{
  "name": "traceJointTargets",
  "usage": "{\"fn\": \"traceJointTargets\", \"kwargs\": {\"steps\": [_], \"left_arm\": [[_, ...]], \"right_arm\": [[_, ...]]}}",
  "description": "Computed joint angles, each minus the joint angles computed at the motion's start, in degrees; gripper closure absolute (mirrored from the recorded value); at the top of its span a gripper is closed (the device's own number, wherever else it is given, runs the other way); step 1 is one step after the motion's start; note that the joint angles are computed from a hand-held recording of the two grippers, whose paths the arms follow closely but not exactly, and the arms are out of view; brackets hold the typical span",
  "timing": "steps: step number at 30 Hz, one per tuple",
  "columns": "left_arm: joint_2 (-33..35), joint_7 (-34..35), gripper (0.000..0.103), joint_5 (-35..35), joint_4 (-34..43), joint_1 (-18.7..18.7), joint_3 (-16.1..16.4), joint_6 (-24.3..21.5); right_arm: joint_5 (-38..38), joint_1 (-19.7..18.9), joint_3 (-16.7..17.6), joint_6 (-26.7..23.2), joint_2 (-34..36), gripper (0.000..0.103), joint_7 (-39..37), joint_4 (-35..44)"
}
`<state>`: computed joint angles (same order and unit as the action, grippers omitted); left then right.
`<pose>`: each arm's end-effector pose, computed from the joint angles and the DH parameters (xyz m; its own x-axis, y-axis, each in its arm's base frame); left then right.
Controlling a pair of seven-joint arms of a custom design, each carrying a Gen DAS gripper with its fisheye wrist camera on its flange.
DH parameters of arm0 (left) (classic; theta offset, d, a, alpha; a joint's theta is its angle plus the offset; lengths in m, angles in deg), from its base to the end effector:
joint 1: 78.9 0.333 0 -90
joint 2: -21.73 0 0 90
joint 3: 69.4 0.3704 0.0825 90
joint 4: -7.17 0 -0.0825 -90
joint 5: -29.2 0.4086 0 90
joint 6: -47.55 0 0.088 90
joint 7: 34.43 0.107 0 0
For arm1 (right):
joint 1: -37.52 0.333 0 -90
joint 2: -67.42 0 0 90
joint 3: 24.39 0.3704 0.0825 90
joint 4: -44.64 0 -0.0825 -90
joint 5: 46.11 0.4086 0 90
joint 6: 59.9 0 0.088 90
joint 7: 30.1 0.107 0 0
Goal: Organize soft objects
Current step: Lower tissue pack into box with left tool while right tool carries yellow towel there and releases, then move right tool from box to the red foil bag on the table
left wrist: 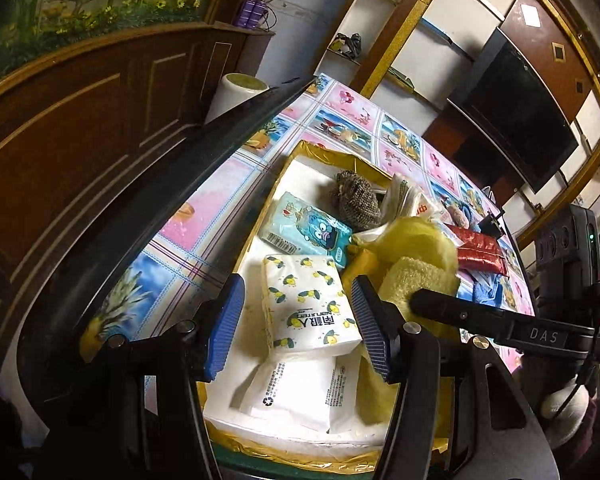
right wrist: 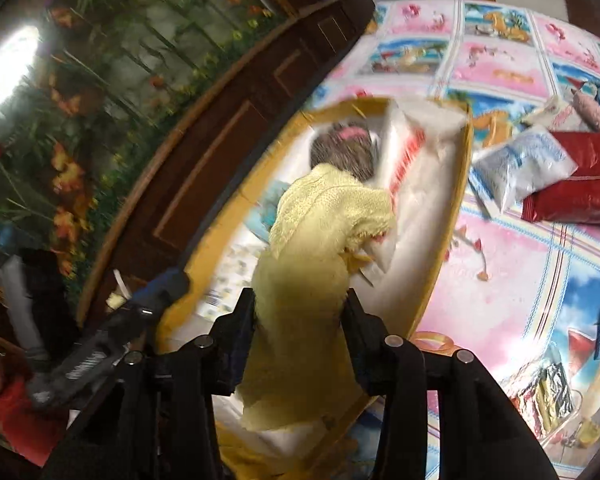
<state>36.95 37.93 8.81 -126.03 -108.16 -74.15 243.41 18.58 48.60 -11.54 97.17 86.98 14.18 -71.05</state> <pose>0.5151 -0.2971 0.3522 -0.0442 -0.9132 0.4051 -0.7630 -0.2309 -0.6037 0.6148 0.2241 0.3423 0.2943 -0.8084 -0.5097 -0.8963 -0.0482 -0.4409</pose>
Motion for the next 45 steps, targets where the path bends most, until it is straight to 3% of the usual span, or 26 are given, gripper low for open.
{"fn": "traceJointTargets", "kwargs": {"steps": [6, 9, 16, 20, 24, 27, 32, 35, 39, 41, 43, 45], "left_arm": [[0.7, -2.28, 0.047, 3.27, -0.01, 3.45, -3.42, 0.73], [0.85, -3.46, 0.047, 4.58, -0.06, 4.3, -4.28, 0.84], [0.96, -4.13, 0.047, 5.85, -0.47, 4.18, -4.47, 2.13], [1.09, -4.43, 0.047, 6.06, -0.3, 4.31, -4.64, 2.2], [0.68, -4.68, 0.047, 5.61, -0.29, 3.72, -4.32, 1.57], [-0.01, -3.17, 0.047, 3.25, -0.69, 0.83, -2.13, 1.2], [-0.89, -2.26, 0.047, 1.43, -1.54, -0.09, -1.65, 0.72], [-1.07, -1.49, 0.047, 0.54, -1.72, -0.66, -1.28, 0.78], [-0.53, -3.18, 0.047, 2.86, -1.61, 2.57, -4.22, 1.0], [-0.1, -4.37, 0.047, 4.14, -1.31, 3.75, -5.35, 1.33], [0.2, -6.2, 0.047, 6.51, -1.27, 5.99, -7.32, 1.92], [0.25, -6.97, 0.047, 7.58, -1.21, 6.22, -7.54, 2.1]], "right_arm": [[8.1, -1.27, 0.44, -0.02, -3.06, 0.053, -8.41, -1.92], [13.17, -0.96, -0.9, 0.42, -4.41, 0.053, -12.24, -2.58], [20.94, 1.72, -3.68, 12.25, -3.86, 0.053, -16.02, -1.52], [19.72, 1.84, -3.69, 13.64, -2.82, 0.053, -15.88, -0.04], [13.23, 1.71, -3.23, 11.71, -0.71, 0.053, -13.64, 3.39], [1.91, 3.37, -3.96, 11.14, 2.53, 0.053, -5.9, 6.73], [-20.97, 10.36, -12.1, 4.19, 9.31, 0.052, 16.45, 13.44], [-20.68, 6.55, -8.67, 0.69, 10.66, 0.053, 17.52, 14.99], [-10.37, -3.41, 2.45, 6.54, 6.56, 0.053, 5.48, 9.28], [-4.77, -6.94, 6.03, 9.91, 4.14, 0.052, -0.7, 6.51], [-1.55, -7.65, 6.41, 13.36, 2.3, 0.052, -3.79, 4.49], [-1.94, -6.91, 4.7, 16.15, 1.18, 0.052, -3.54, 2.99]]}}
